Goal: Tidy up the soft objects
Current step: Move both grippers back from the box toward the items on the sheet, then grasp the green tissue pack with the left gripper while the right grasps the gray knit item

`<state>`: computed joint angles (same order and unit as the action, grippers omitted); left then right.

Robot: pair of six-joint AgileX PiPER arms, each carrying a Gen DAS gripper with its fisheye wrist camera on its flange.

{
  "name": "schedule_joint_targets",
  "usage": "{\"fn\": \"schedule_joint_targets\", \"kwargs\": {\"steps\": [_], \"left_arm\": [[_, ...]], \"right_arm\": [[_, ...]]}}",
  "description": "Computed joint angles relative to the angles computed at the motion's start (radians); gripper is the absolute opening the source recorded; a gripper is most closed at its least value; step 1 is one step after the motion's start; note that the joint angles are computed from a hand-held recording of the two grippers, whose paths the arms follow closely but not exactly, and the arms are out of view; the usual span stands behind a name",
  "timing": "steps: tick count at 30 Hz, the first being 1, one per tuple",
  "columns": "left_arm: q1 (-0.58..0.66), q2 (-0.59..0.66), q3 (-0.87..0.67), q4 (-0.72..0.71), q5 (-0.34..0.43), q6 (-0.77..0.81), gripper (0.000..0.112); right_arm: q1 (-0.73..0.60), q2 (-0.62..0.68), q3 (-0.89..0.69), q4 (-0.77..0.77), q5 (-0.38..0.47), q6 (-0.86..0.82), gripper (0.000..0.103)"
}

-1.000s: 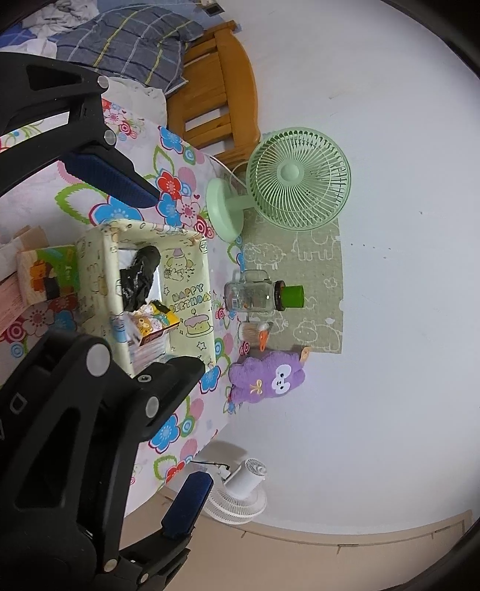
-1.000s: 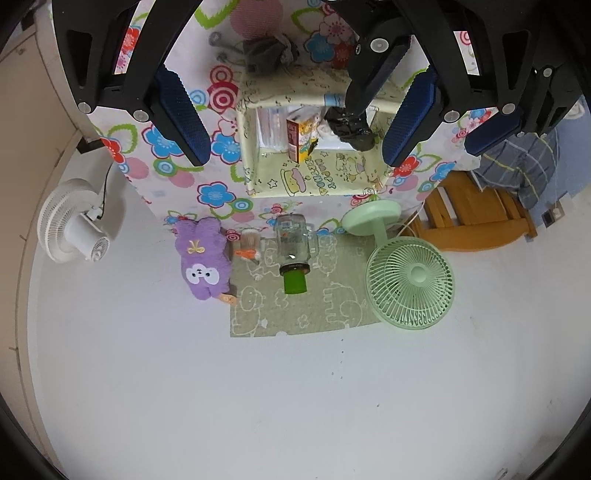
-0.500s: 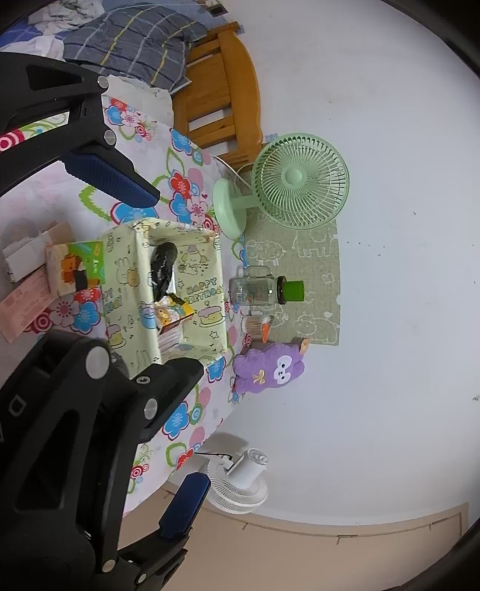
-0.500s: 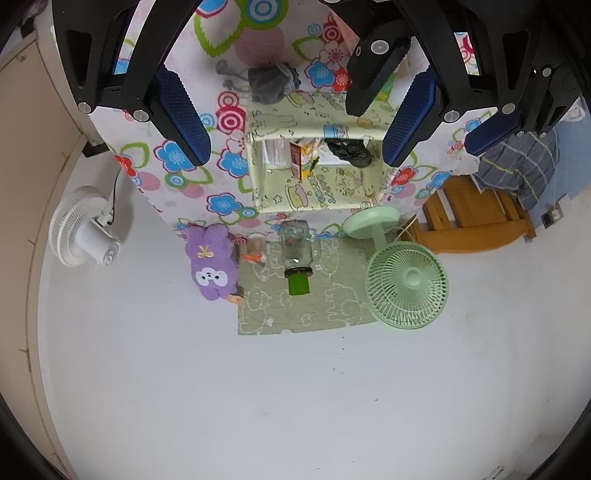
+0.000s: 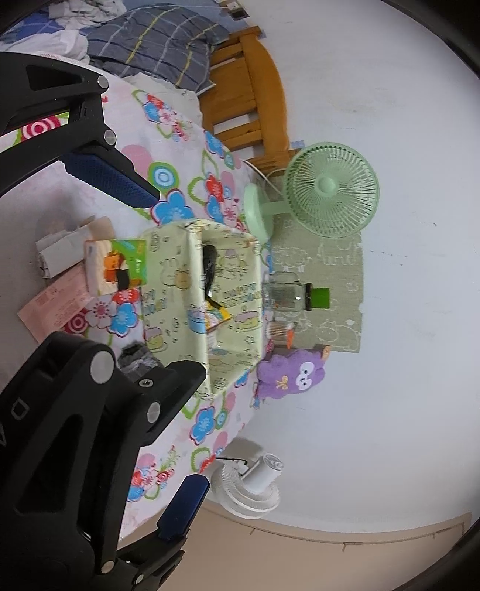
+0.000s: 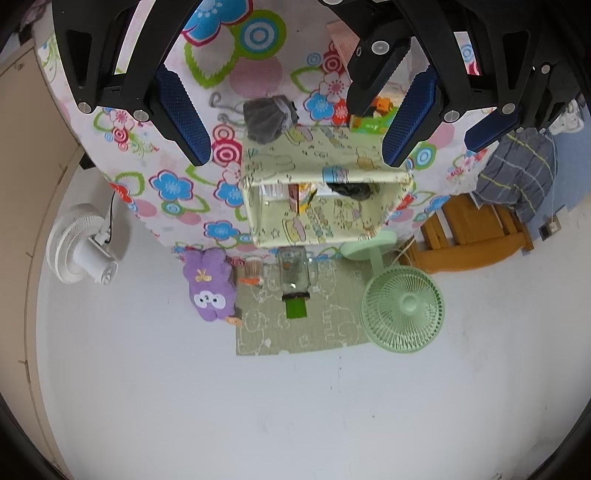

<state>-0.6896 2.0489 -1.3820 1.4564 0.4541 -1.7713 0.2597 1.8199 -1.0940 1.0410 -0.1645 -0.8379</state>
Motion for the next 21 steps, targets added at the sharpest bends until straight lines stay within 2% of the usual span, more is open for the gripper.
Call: {"fn": "schedule_joint_targets", "kwargs": {"steps": [4, 7, 10, 14, 21], "left_arm": [[-0.004, 0.028, -0.013, -0.021, 0.015, 0.009, 0.1], [0.01, 0.047, -0.018, -0.034, -0.014, 0.006, 0.1], [0.025, 0.07, -0.033, -0.064, -0.039, 0.032, 0.1], [0.045, 0.111, -0.073, -0.15, -0.062, 0.113, 0.1], [0.06, 0.179, -0.153, -0.31, -0.055, 0.276, 0.1]], "right_arm": [[-0.001, 0.031, 0.01, -0.094, -0.018, 0.109, 0.096], [0.002, 0.054, 0.009, -0.105, -0.037, 0.132, 0.096], [0.008, 0.08, -0.008, -0.039, -0.049, 0.075, 0.096], [-0.005, 0.13, -0.052, 0.027, -0.015, 0.011, 0.096], [-0.017, 0.212, -0.128, 0.249, 0.019, -0.213, 0.095]]}}
